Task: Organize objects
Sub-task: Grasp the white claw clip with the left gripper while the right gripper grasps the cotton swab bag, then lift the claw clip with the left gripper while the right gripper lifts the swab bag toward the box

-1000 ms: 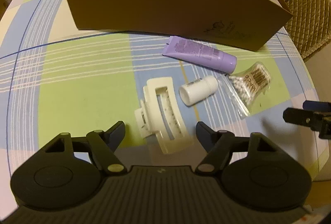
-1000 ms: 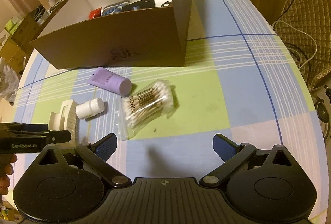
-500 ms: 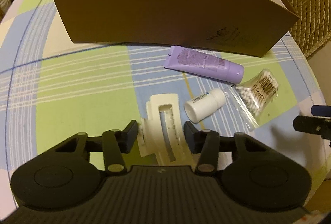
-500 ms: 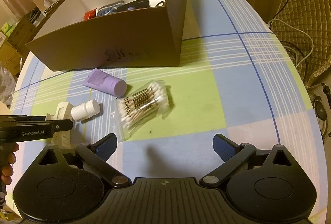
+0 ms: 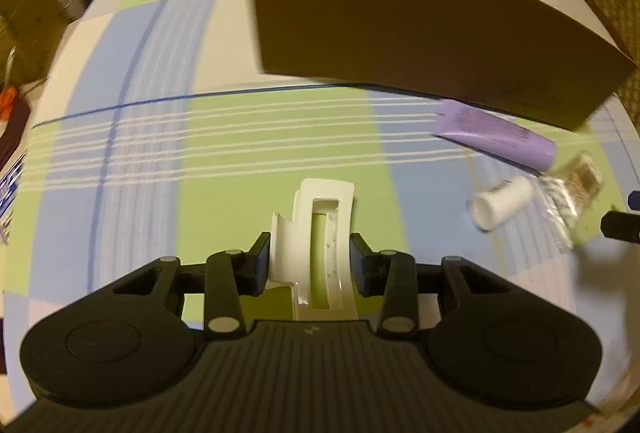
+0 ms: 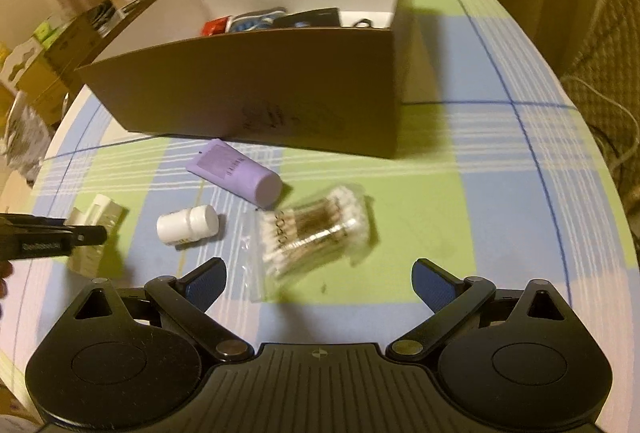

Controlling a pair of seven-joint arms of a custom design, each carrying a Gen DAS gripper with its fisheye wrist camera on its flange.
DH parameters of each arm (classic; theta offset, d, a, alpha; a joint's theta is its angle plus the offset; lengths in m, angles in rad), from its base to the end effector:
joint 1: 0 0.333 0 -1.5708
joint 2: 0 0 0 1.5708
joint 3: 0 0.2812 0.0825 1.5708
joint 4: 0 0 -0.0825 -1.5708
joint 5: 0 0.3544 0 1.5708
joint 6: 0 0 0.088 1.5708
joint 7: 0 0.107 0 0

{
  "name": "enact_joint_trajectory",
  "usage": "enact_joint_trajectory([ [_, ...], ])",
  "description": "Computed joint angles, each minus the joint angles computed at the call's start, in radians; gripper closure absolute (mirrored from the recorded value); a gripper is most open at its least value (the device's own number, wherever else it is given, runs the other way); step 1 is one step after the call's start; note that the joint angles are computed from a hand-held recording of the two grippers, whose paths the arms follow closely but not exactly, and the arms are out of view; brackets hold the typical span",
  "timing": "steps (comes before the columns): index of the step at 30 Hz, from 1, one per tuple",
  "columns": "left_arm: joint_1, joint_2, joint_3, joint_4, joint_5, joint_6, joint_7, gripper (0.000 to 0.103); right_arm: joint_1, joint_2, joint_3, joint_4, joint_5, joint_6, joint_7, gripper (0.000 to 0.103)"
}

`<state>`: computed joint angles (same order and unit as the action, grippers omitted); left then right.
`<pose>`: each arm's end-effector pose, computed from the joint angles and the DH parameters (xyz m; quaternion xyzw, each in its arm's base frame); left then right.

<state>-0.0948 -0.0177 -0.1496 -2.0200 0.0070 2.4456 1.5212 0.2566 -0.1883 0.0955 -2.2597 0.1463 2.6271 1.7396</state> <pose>0.5426 -0.1357 0.4833 -0.6176 0.7552 -0.1740 0.1342 0.4794 0.1743 0.4819 -0.7060 0.6518 -0.0997 0.2585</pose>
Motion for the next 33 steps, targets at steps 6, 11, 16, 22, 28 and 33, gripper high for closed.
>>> enact_joint_trajectory([
  [6, 0.018, -0.012, 0.013, -0.011, 0.025, -0.001, -0.043, 0.068, 0.01, 0.075, 0.007, 0.038, -0.045, 0.031, -0.046, 0.006],
  [11, 0.021, -0.019, 0.012, -0.019, 0.037, 0.002, -0.051, 0.068, 0.019, 0.13, 0.003, 0.074, -0.084, 0.036, -0.051, 0.006],
  [16, 0.02, -0.011, 0.011, -0.014, 0.052, 0.0, -0.058, 0.067, 0.033, 0.175, -0.003, 0.108, -0.118, 0.023, -0.058, 0.007],
  [22, 0.021, -0.012, 0.011, -0.016, 0.052, -0.002, -0.058, 0.067, 0.045, 0.183, -0.008, 0.096, -0.199, 0.067, -0.056, 0.017],
  [28, 0.021, -0.013, 0.01, -0.018, 0.059, -0.002, -0.064, 0.066, 0.043, 0.179, -0.012, 0.099, -0.183, 0.067, -0.085, 0.034],
  [33, 0.019, -0.013, 0.01, -0.018, 0.054, -0.008, -0.063, 0.066, 0.042, 0.172, -0.011, 0.091, -0.183, 0.071, -0.085, 0.035],
])
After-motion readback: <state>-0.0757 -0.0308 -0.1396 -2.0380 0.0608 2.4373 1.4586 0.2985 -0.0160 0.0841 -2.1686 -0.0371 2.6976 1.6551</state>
